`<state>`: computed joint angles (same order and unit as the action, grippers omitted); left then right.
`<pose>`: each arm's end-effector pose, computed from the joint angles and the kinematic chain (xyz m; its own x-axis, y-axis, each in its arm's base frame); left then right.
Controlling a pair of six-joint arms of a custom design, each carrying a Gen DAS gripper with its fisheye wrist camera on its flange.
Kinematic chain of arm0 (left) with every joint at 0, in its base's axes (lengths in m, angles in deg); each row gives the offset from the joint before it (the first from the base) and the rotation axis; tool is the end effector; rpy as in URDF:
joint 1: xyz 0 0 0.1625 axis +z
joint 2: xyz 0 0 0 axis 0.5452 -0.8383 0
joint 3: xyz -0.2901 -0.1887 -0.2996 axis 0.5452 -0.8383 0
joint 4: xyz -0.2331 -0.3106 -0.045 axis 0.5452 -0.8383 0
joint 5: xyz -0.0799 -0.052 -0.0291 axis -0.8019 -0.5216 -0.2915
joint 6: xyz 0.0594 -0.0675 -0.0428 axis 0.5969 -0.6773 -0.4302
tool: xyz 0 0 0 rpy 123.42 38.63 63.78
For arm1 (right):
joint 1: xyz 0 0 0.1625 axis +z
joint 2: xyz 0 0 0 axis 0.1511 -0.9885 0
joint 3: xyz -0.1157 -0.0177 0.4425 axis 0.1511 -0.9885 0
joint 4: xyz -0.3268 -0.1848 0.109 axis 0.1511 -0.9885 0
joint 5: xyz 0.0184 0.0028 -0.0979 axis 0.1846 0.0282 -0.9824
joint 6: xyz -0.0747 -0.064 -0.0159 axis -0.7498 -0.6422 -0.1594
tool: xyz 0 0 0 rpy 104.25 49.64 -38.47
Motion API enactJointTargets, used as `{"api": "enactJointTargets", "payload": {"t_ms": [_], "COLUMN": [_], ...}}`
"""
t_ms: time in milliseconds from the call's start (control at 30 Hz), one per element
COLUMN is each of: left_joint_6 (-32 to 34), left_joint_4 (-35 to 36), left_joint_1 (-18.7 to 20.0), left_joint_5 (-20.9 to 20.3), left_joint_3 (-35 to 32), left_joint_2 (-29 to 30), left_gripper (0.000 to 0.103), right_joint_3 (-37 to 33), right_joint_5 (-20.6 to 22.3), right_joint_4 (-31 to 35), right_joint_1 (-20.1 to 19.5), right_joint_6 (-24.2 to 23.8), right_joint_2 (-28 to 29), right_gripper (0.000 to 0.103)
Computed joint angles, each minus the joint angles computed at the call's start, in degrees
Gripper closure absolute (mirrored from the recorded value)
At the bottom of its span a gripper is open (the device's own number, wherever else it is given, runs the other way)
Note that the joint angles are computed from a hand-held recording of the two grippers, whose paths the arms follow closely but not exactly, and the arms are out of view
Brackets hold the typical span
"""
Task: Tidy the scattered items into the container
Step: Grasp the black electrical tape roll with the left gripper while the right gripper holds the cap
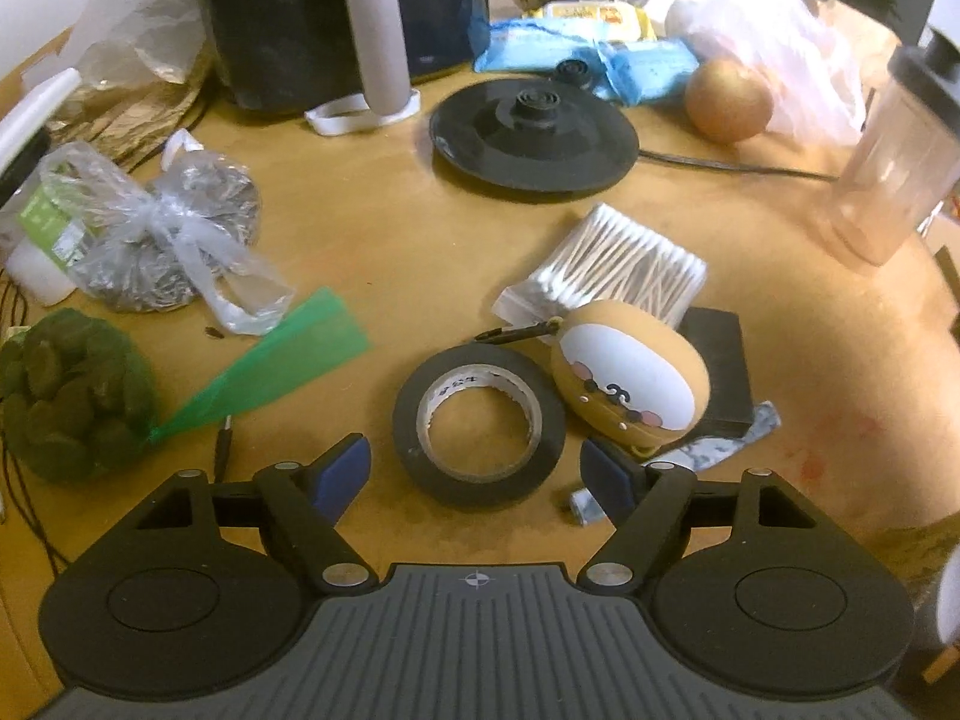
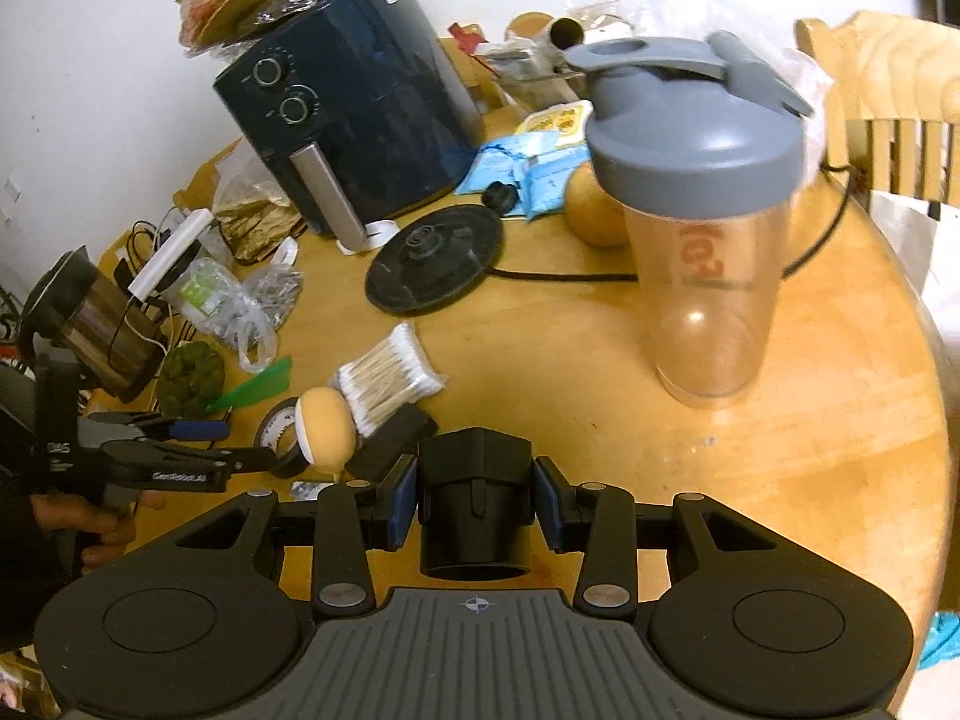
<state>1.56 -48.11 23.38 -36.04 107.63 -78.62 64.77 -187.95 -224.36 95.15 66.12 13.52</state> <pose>-0.2725 -0.7339 0.1417 -0.3888 0.8209 -0.4182 0.8469 0.4971 0.1885 0.1925 -0.4882 0.2605 -0.8745 0.3671 0.3169 -0.0177 0.6289 -0.7773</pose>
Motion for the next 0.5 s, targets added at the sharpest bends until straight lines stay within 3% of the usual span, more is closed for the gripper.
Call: {"api": "enactJointTargets", "payload": {"t_ms": [500], "left_joint_6": [4.1], "left_joint_4": [2.3], "left_joint_1": [0.6], "left_joint_5": [0.6], "left_joint_3": [-3.7], "left_joint_2": [3.7], "left_gripper": [0.029], "right_joint_3": [3.7], "right_joint_5": [-2.3], "right_joint_4": [-2.5], "right_joint_1": [0.1], "right_joint_6": [4.5], "right_joint_2": [-1.4], "right_gripper": [0.059]}}
